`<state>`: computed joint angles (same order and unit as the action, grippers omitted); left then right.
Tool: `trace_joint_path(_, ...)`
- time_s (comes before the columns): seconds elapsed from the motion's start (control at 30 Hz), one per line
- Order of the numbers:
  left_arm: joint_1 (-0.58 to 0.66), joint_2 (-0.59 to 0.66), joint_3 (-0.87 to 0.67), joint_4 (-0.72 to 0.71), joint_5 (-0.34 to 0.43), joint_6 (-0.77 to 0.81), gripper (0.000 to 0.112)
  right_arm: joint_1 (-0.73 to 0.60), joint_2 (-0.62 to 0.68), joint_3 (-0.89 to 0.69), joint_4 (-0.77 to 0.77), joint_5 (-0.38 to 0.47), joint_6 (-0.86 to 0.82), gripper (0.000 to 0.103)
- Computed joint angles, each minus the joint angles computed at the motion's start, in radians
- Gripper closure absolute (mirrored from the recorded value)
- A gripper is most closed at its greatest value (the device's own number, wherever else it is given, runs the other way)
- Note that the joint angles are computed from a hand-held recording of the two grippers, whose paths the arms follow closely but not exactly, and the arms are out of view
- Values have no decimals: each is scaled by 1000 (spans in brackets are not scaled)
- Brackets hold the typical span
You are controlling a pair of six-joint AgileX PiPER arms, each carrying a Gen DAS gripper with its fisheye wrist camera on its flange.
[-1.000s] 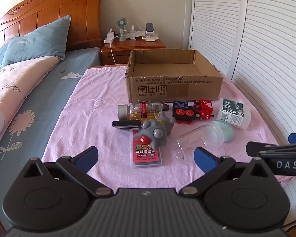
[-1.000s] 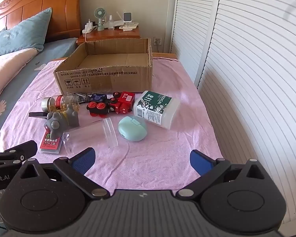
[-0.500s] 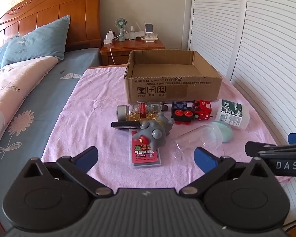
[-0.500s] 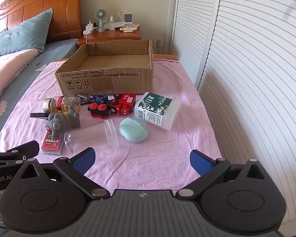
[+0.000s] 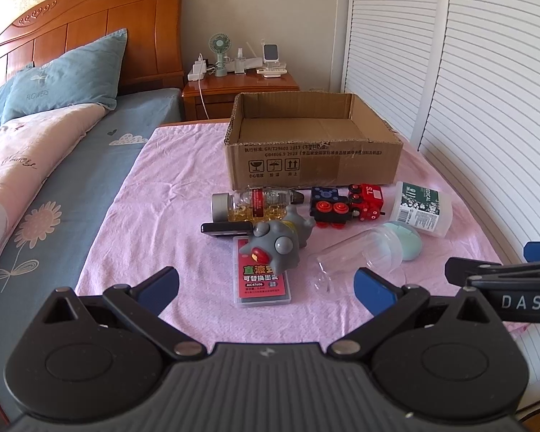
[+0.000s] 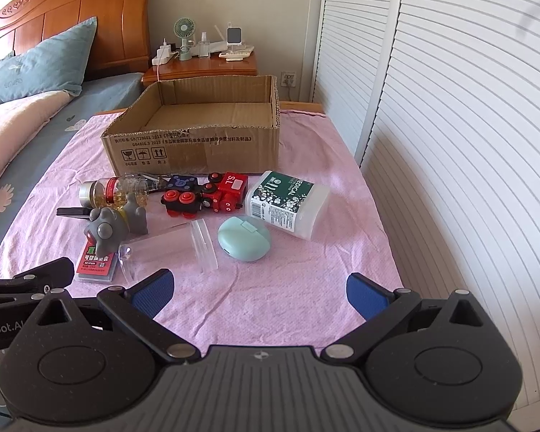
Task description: Organize rigid objects
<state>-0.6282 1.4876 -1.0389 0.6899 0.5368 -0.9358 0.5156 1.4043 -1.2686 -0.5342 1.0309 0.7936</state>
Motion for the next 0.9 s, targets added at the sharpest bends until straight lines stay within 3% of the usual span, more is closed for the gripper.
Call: trace_joint_path(0.9,-6,-4,-8,-6,3,7,10,-2,-3,-1,-3,2,-1,0)
